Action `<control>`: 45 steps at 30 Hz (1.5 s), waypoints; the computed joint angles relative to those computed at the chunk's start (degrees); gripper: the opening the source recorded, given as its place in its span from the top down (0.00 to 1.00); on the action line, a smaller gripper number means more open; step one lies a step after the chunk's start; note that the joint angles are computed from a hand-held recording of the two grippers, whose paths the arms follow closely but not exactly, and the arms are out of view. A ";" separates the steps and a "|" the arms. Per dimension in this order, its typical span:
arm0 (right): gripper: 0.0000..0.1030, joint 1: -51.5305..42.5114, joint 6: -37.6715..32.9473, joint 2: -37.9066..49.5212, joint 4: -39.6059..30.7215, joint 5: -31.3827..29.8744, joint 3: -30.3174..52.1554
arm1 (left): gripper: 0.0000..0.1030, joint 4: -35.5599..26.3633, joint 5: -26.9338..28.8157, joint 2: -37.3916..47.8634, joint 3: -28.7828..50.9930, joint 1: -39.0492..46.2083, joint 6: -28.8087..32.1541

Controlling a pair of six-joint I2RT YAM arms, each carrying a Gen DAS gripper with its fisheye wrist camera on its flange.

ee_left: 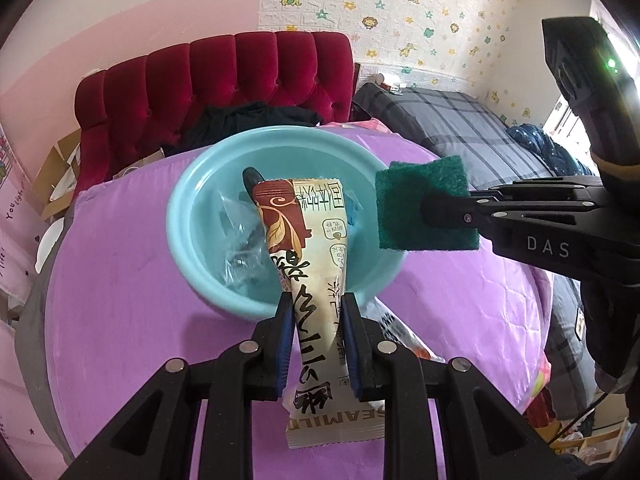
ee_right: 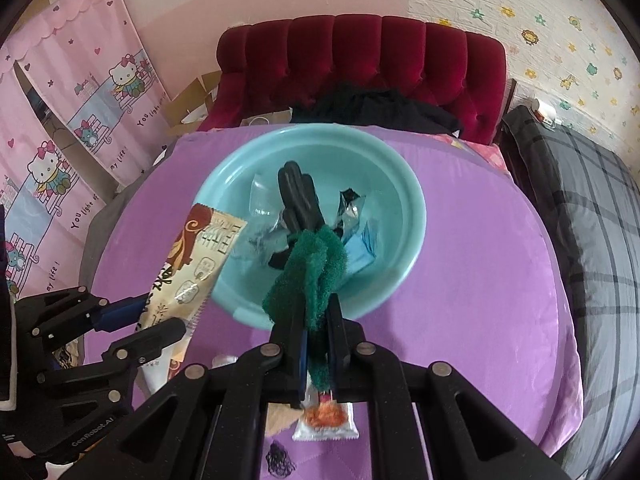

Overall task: Organize soft objects
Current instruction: 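Carry the snack wrapper and green pad over the teal basin with both tools, then open both tools to drop the wrapper and pad into the basin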

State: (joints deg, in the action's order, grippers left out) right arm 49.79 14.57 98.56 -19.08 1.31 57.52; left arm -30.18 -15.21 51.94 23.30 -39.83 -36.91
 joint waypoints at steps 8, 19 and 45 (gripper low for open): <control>0.93 -2.33 -1.53 7.66 -0.30 -1.12 8.28 | 0.76 9.12 5.57 8.62 1.12 10.70 9.98; 0.93 -5.03 -2.16 19.43 -1.15 -2.50 19.95 | 0.76 21.62 9.96 23.44 3.74 18.98 16.73; 0.55 -6.80 -0.49 34.60 -4.52 -3.89 35.72 | 0.23 28.17 9.07 37.61 9.16 22.05 18.21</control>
State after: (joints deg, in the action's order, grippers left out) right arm 42.98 14.08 133.17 -23.61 -2.59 93.24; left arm -2.01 -6.14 89.56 32.46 -17.78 -18.70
